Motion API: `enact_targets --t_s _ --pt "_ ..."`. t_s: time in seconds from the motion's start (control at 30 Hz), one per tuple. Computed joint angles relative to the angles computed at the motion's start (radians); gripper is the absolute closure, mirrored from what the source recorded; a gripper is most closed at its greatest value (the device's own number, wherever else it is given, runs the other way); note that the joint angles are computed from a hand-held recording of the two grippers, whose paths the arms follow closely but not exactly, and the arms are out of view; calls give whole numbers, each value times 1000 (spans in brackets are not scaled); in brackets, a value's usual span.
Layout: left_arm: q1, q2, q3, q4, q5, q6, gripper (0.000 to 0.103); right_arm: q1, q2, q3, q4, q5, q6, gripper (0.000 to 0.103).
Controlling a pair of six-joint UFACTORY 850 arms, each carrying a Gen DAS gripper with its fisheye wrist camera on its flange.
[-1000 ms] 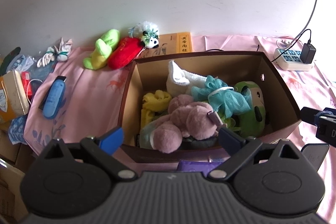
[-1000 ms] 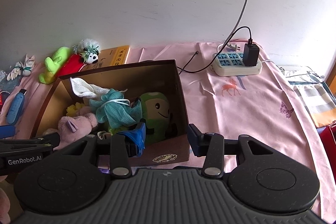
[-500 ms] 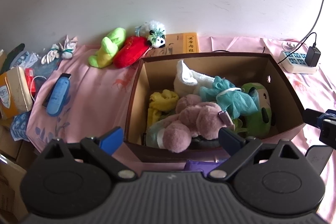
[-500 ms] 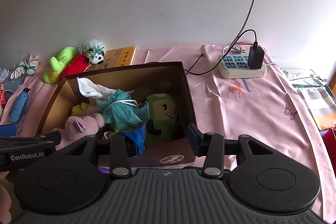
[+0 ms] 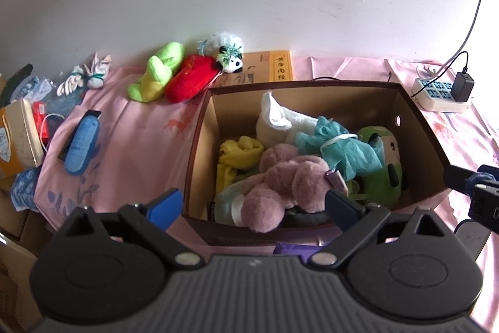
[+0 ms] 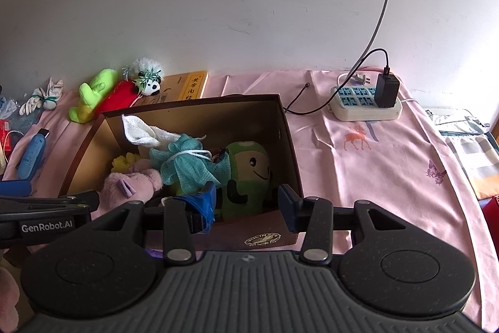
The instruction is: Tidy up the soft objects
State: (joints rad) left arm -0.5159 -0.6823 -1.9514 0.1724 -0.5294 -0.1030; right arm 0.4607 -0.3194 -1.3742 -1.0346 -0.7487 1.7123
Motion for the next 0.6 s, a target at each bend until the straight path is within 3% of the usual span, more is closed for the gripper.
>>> enact_targets --t_s 0.6 --pt "11 -40 -48 11 0 -60 6 0 -8 -4 -41 -10 21 75"
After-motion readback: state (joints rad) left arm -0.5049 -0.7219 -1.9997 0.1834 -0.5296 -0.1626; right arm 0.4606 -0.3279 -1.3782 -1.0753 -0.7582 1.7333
